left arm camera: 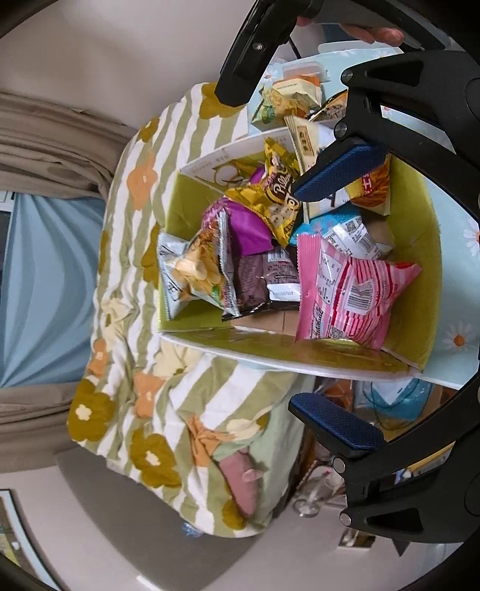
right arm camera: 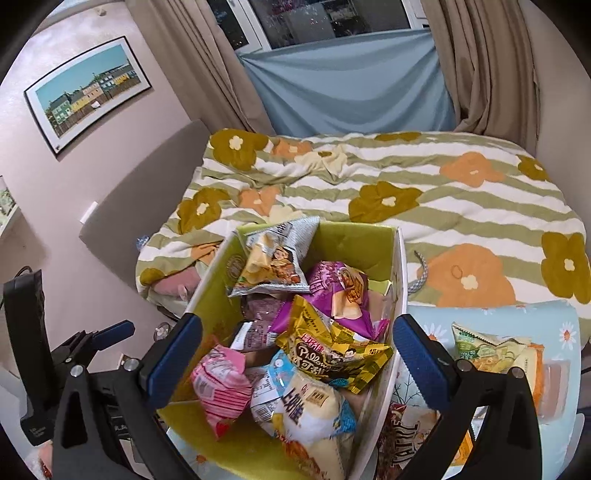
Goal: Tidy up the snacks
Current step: 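Carry both bags over the yellow box and open both grippers to drop them, then grasp the cream-orange bag with the left gripper while the right grasps the pink wrapped cake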
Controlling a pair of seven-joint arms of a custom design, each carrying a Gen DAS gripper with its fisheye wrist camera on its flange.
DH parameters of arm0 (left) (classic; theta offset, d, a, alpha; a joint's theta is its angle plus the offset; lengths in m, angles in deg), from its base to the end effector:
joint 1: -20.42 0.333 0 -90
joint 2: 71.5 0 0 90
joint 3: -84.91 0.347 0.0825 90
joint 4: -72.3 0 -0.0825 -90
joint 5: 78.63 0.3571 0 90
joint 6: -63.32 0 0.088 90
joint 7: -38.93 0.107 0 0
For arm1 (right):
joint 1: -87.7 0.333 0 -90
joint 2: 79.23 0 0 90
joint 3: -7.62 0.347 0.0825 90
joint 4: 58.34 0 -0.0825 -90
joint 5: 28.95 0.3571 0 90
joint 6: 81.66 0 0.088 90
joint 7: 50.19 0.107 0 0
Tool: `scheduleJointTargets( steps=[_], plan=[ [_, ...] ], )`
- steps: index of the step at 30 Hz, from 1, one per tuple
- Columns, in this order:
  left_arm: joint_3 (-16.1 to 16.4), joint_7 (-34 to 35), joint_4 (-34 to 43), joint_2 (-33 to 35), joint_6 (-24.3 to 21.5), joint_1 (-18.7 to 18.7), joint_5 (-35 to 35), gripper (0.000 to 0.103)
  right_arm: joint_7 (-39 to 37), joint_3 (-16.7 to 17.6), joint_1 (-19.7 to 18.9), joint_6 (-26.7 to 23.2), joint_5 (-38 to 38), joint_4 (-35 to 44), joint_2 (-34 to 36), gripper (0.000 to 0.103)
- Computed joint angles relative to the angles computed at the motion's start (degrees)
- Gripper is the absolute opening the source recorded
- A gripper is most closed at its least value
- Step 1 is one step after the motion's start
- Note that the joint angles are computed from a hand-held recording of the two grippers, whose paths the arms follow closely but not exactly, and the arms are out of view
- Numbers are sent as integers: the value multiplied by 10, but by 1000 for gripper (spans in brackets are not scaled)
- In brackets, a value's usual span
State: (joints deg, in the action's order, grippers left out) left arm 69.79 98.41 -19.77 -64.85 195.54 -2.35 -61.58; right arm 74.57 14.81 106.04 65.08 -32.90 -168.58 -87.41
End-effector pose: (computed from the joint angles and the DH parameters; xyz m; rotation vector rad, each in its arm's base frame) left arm 0.4987 -0.3668 0.6579 -1.6530 2.1314 -0.7386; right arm 0.4817 0.2373 0.6794 -1.5899 1.7803 -0.3430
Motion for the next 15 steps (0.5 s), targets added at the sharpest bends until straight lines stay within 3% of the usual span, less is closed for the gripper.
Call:
scheduleJointTargets(
  steps=[9,15],
  plan=[
    [-11,39,-11,-25,26,-1,-22,103,52,18,-11,-8,-41,-43,-65,103],
    [-25,82,-3,-15,50,-16,-54,103,113,35,-44,-42,-86,-90,-137,103]
  ],
)
